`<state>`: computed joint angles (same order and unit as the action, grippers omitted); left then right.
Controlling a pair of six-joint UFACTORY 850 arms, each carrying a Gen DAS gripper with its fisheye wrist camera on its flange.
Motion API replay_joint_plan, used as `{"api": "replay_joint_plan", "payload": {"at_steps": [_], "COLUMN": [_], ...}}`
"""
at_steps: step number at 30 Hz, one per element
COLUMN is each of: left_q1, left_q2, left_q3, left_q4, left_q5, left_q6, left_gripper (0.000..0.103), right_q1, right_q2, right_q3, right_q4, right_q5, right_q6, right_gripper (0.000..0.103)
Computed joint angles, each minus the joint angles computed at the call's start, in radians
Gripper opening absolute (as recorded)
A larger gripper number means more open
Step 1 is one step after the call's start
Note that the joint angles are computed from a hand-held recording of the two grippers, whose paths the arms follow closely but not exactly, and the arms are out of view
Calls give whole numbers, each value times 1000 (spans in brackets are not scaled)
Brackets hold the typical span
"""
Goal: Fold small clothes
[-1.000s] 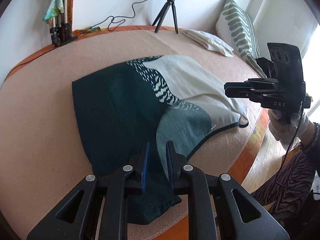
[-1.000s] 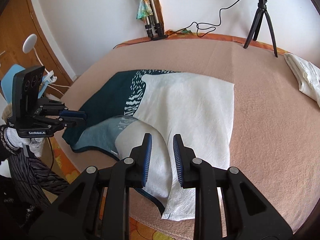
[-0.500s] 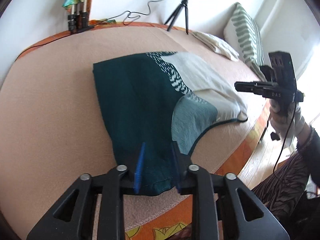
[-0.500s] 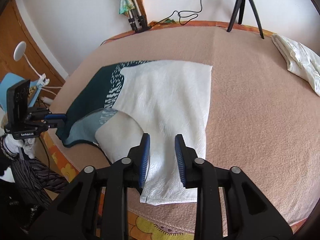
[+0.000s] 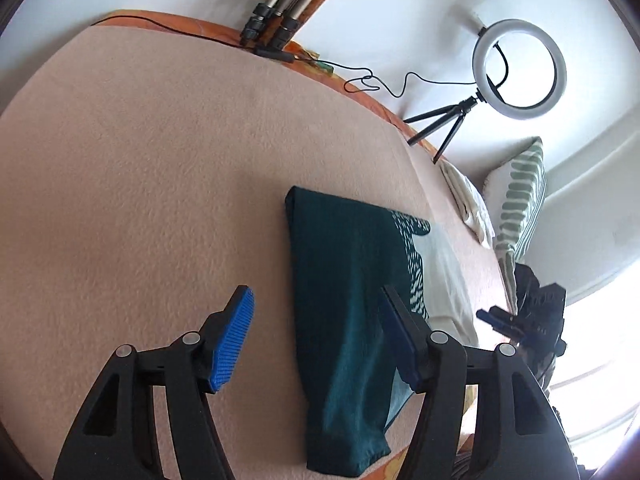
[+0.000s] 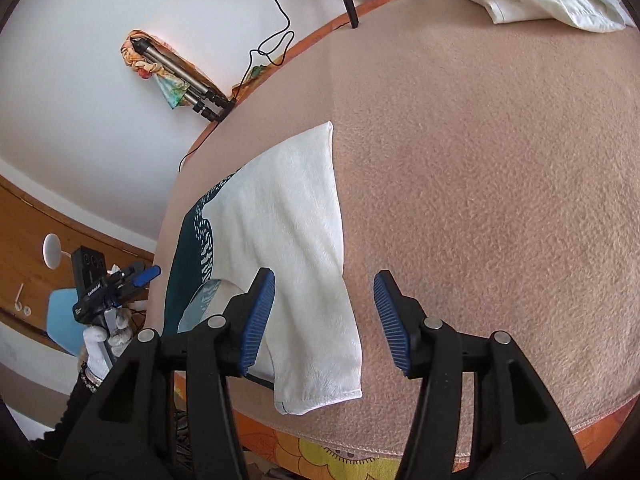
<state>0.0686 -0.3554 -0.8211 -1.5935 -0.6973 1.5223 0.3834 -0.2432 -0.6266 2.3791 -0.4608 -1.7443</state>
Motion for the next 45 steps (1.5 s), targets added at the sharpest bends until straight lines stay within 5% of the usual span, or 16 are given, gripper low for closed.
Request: {"api": "replay_joint_plan", "payload": {"at_steps": [16,29,32,36,41,45], "left_q1": [-43,-90,-107,-134,-165,-203], "left_q2": [-188,-219,-212,-204,-175,-128], "left_q3": [-207,-247,-246,-242,-216,-179], "left_q4": [67,51,50,61,3,-116], "left_q5": [-38,-52,-20,41,139,240], "left_q6": [-151,-103,-88,-66,28,189], "left_gripper": [63,62,61,33,11,6], "right_q1": [19,33,49,78,129,173], "right_q2": [-62,-173,-180,-179,-184,-175], "right_q3": [45,-53,-73,-98,-144,-167], "right_q4": [-123,-85,-64,-38,-19,54], "right_q5": [-212,-292,-262,-191,-35,93], "right_q6": [170,161,150,125,84,-17], "right_gripper": [56,57,57,56,21,13]}}
